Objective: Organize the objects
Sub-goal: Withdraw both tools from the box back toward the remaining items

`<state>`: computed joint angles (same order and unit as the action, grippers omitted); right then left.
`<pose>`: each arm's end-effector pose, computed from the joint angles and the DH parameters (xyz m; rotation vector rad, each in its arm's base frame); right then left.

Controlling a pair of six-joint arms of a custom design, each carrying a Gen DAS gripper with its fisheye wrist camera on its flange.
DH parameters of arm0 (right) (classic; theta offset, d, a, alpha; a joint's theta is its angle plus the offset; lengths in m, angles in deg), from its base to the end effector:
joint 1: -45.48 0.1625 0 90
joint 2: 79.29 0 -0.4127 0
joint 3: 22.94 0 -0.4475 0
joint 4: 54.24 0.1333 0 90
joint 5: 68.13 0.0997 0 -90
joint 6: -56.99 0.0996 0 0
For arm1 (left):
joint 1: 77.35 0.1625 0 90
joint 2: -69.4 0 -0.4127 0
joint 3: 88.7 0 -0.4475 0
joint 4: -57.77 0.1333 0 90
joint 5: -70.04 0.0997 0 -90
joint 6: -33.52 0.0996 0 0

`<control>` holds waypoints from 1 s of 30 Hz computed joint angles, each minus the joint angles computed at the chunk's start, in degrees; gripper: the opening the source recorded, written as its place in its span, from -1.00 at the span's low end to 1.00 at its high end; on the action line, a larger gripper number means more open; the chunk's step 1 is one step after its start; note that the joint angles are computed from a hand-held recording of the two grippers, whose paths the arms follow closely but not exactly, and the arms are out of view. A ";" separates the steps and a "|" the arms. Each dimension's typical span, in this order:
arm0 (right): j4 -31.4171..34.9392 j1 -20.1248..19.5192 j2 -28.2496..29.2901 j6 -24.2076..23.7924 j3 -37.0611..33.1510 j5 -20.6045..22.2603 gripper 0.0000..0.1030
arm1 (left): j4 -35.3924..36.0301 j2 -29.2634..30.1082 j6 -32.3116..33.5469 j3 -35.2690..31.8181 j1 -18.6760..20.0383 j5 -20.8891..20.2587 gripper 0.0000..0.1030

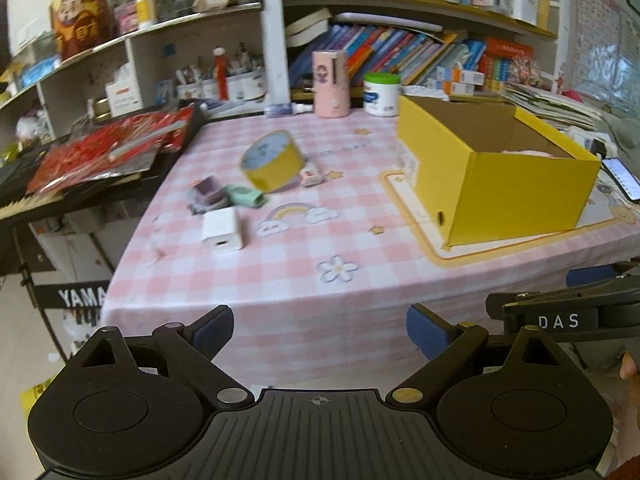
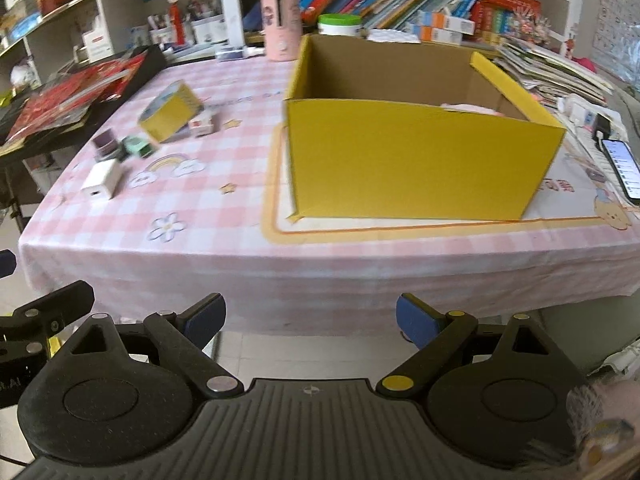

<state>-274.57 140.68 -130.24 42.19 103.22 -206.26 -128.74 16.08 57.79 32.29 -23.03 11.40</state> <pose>0.1029 -0.4784 0.0941 -0.1147 -2.1039 0.9905 -0.1674 -0.5506 0.0531 1.1174 2.3067 -0.7254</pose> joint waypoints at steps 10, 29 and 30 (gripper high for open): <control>0.83 3.54 4.20 0.72 -2.59 -0.59 0.80 | -1.15 -3.90 1.15 1.96 2.28 0.61 0.85; 4.27 6.77 8.50 -1.58 -7.87 0.10 0.80 | -2.78 -6.11 1.28 1.99 5.00 1.74 0.85; 4.55 6.71 8.58 -1.70 -8.11 0.25 0.80 | -2.69 -5.91 1.19 1.74 5.10 1.81 0.85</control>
<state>-270.02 147.39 -121.66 40.49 95.11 -206.01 -131.43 10.17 58.99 34.03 -17.92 13.21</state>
